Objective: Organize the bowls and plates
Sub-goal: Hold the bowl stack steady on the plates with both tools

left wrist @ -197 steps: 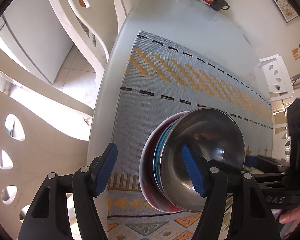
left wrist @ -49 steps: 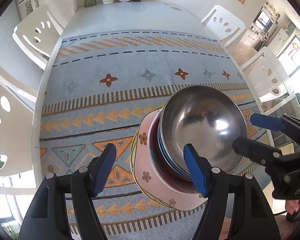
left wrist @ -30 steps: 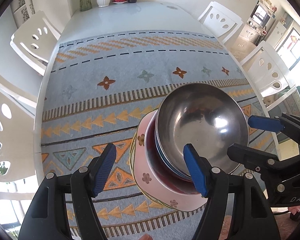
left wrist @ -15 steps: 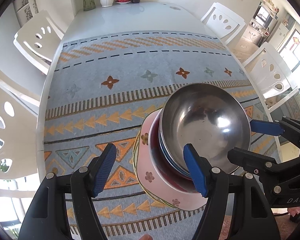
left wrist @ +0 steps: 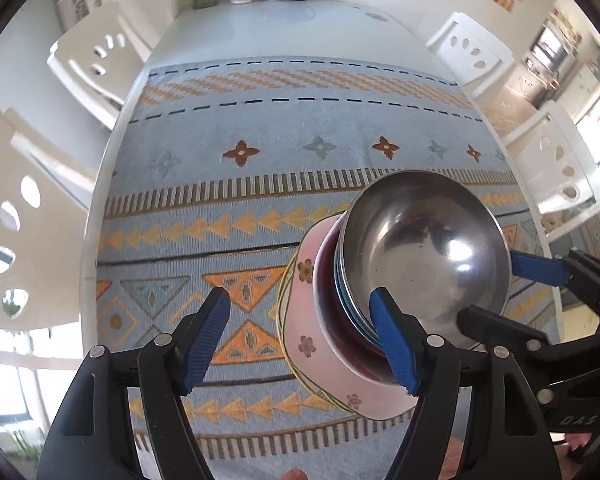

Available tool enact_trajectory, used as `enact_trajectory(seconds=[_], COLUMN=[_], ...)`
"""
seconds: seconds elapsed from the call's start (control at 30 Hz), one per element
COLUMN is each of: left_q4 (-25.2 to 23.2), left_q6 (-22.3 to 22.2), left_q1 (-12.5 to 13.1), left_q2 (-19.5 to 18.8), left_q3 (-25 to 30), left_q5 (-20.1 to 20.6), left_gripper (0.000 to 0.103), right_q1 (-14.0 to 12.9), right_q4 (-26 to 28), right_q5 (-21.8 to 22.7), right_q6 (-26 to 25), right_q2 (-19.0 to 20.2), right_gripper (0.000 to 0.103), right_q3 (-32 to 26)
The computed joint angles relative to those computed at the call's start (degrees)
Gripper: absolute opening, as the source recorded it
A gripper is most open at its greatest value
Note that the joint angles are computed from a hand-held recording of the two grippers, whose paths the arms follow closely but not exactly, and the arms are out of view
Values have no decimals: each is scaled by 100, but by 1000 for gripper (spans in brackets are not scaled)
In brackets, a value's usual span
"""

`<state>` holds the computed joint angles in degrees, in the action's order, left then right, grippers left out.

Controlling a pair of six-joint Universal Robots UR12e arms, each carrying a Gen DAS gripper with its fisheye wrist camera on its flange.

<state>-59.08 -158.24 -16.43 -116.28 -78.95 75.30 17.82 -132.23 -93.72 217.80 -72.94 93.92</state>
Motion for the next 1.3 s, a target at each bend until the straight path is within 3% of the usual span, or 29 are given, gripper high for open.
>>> enact_trajectory(seconds=[0.1,0.33,0.97,1.3], left_q4=[228,167,528,625], left_q6=[-145,-749,-2078,-2442], left_q1=[-63,-40,-200,-244], left_q2=[62,56,153,174], left_q3=[-101,-90,-292,-351], left_q5=[296,309,1046,1201], left_gripper=[71,73,73,73], right_q1=[-11,-41,-160,-210], right_q4=[-21,-64,-285,-339], right_q5=[55,168,354,465], right_q6=[-98,-425,-1373,-1707], right_q2=[18,43,-43,-73], right_gripper=[75,75,75,75], right_q3=[-10,-15,171,242])
